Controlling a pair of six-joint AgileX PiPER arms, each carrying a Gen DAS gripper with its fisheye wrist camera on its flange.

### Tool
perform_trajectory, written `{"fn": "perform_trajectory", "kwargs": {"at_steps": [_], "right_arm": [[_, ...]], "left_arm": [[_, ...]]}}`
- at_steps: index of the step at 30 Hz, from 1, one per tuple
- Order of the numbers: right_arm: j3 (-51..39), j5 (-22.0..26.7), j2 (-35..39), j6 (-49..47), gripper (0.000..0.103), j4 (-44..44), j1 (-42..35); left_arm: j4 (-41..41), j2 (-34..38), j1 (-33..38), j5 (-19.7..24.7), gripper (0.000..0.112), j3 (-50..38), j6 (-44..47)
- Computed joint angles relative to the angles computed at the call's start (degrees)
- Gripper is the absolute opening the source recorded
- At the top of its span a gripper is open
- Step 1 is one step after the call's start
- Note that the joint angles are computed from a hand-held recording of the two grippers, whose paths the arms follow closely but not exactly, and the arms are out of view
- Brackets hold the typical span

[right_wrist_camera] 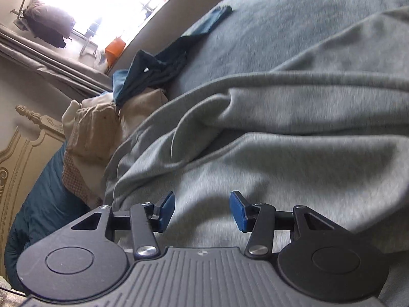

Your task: Fold clothes

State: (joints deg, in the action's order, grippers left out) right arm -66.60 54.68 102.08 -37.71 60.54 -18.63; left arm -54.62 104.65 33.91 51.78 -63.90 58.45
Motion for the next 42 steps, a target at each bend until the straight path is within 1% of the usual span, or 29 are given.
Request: {"fn": "perform_trajectory", "kwargs": {"at_steps": [1,3,4,7,8,10,13,15,16,18,20,22,23,24,25,26,27,28,30,31,32,34,35,37,39,42], "right_arm": [[0.57,0.65,0.46,-0.28,0.051,0.22,-0.05],[1.59,2.31,1.67,-1.22,0.051,1.13,-0.14],[1.81,4.1,2.73,-1.82,0.051,1.63,-0.37],[3.33,11.42,6.54,-2.95,0.052,1.34,-1.28],[4.34,12.86,7.49,-3.23,0.053,1.01,-1.36],[8.13,12.61,7.84,-4.08,0.053,1.0,-1.37],[15.66,9.13,6.56,-7.06,0.051,5.1,-3.64],[20.76,7.01,5.17,-10.2,0.047,10.85,-6.76],[23.09,5.08,3.73,-11.75,0.047,13.61,-8.1],[27.5,0.38,0.4,-14.8,0.047,20.19,-10.71],[30.51,-1.25,-0.68,-17.33,0.047,26.76,-13.88],[31.53,-2.12,-0.05,-17.98,0.047,30.97,-15.58],[31.77,-2.56,0.42,-18.08,0.046,32.77,-16.16],[31.75,-3.23,0.82,-17.72,0.041,33.89,-16.23],[31.32,-5.13,0.43,-16.69,0.037,33.67,-15.34],[30.68,-7.85,-0.49,-15.23,0.024,32.63,-14.02],[30.02,-10.62,-1.71,-14.0,0.019,31.13,-12.4],[29.28,-13.42,-3.13,-12.81,0.017,29.11,-10.56],[27.4,-18.26,-6.0,-9.1,0.012,22.81,-6.51],[26.16,-19.27,-7.08,-6.57,0.01,18.89,-5.14],[24.83,-19.02,-7.87,-3.82,0.008,14.76,-4.46],[21.44,-15.39,-9.29,2.09,0.007,4.64,-4.22],[19.6,-12.51,-10.01,4.64,0.007,-0.46,-4.29],[15.67,-5.26,-11.21,8.12,0.006,-9.27,-4.57],[11.85,2.6,-12.28,10.25,0.006,-17.4,-4.06],[9.22,11.58,-13.44,12.44,0.006,-24.39,-3.05]], "left_arm": [[-3.3,-0.92,0.53,-0.44,0.06,0.12,2.27],[-7.16,0.08,1.4,0.23,0.06,-1.28,2.12],[-9.05,0.59,1.78,0.53,0.061,-1.99,1.94],[-8.38,2.83,0.91,-0.61,0.061,-2.83,-0.67],[-8.35,3.3,0.52,-1.27,0.061,-2.59,-0.73],[-9.16,3.82,-0.34,-2.66,0.061,-2.28,-0.92],[-11.03,4.58,-1.7,-5.01,0.061,-2.33,-1.1],[-12.14,4.63,-1.1,-4.72,0.06,-2.75,-1.67],[-12.67,4.99,-0.88,-4.57,0.059,-3.35,-2.43],[-13.64,5.87,-0.54,-4.35,0.053,-4.69,-4.46],[-14.35,7.15,-0.42,-4.35,0.051,-6.14,-7.39],[-13.4,8.08,-0.91,-5.31,0.046,-7.44,-11.43],[-12.7,8.49,-1.21,-5.91,0.041,-7.99,-13.37],[-11.49,8.69,-1.83,-7.03,0.033,-8.44,-15.34],[-9.95,8.7,-2.35,-8.01,0.029,-8.72,-17.06],[-8.42,8.57,-2.86,-8.76,0.022,-9.03,-18.35],[-6.83,8.44,-3.37,-9.49,0.017,-9.34,-19.69],[-5.18,8.33,-3.89,-10.18,0.016,-9.67,-21.09],[-3.11,7.35,-4.54,-11.04,0.007,-9.86,-21.68],[-1.73,6.27,-4.53,-11.17,0.006,-9.78,-21.6],[-0.35,5.21,-4.52,-11.27,0.004,-9.73,-21.52],[2.2,2.2,-3.3,-10.25,0.004,-9.07,-21.71],[4.06,0.34,-2.46,-9.68,0.004,-8.4,-22.78],[7.96,-3.57,-0.02,-7.35,0.004,-7.08,-26.05],[12.8,-7.18,2.34,-3.95,0.003,-6.12,-30.26],[18.33,-11.7,6.19,1.77,0.003,-3.75,-34.02]]}}
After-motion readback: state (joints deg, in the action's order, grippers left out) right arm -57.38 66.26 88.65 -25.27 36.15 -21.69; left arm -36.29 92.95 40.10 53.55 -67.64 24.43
